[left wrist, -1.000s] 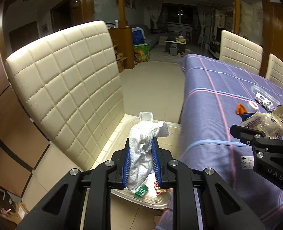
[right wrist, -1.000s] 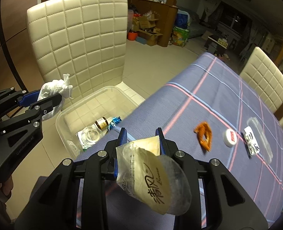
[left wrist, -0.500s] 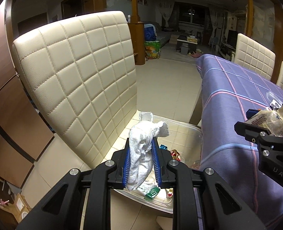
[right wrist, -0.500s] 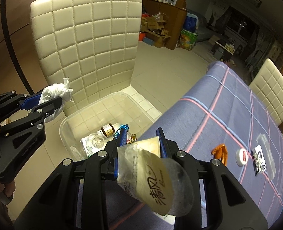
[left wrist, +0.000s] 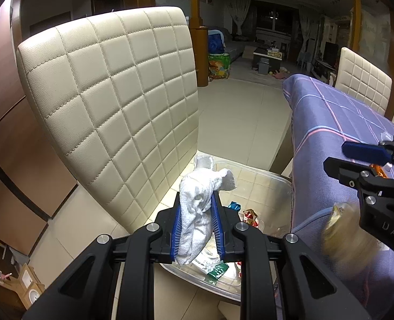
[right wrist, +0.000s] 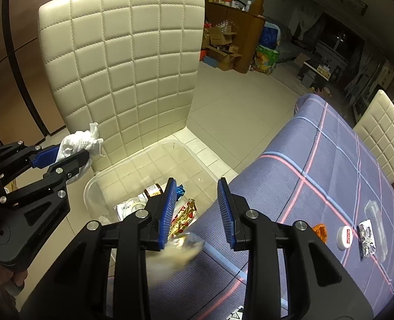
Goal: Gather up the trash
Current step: 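Open right tool to drop the pack while left tool drops the tissue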
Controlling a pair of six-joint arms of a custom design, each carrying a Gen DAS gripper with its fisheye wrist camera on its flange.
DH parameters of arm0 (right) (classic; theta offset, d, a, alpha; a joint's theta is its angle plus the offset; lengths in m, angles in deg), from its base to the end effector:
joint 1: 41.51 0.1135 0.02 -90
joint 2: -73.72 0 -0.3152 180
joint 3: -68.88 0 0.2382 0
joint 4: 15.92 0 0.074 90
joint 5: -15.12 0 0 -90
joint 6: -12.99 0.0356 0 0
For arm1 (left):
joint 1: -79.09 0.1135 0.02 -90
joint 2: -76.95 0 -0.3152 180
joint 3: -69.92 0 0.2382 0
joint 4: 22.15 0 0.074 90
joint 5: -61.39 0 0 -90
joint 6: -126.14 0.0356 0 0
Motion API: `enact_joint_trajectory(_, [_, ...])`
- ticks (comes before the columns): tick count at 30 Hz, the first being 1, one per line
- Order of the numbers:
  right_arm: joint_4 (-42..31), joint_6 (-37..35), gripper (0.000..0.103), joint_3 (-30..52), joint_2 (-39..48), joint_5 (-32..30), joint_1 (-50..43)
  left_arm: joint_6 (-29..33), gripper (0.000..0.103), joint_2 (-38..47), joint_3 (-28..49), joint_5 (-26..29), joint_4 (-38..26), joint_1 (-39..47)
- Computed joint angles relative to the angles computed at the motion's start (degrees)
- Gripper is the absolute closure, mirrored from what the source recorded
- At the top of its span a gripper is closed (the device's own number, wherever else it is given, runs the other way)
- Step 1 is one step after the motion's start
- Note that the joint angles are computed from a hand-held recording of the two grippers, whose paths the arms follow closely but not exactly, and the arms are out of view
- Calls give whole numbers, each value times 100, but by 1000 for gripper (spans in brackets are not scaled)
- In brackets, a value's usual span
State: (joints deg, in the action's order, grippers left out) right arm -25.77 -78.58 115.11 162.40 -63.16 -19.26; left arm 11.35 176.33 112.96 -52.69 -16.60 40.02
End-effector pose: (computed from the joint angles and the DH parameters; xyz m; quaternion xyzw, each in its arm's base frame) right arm 0.2388 0.0899 0.1817 -0.1620 0.9280 -0.0374 0.3335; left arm 0.2193 -0.1594 0.1437 0.0451 0.9229 -0.0068 0.3824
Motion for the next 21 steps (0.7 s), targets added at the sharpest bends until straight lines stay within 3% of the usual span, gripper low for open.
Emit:
enact_joint_trajectory(2, [149, 15, 32, -79, -81, 32, -80, -6, 83, 47, 31, 15, -4, -12])
enact_joint_trajectory(3, [248, 8, 31, -138, -139, 27, -123, -6, 83, 62, 45, 22, -9, -15])
enact_joint_trajectory(21, [239, -177, 31, -399, -350, -199, -729, 95, 82, 430, 482, 165, -168, -176])
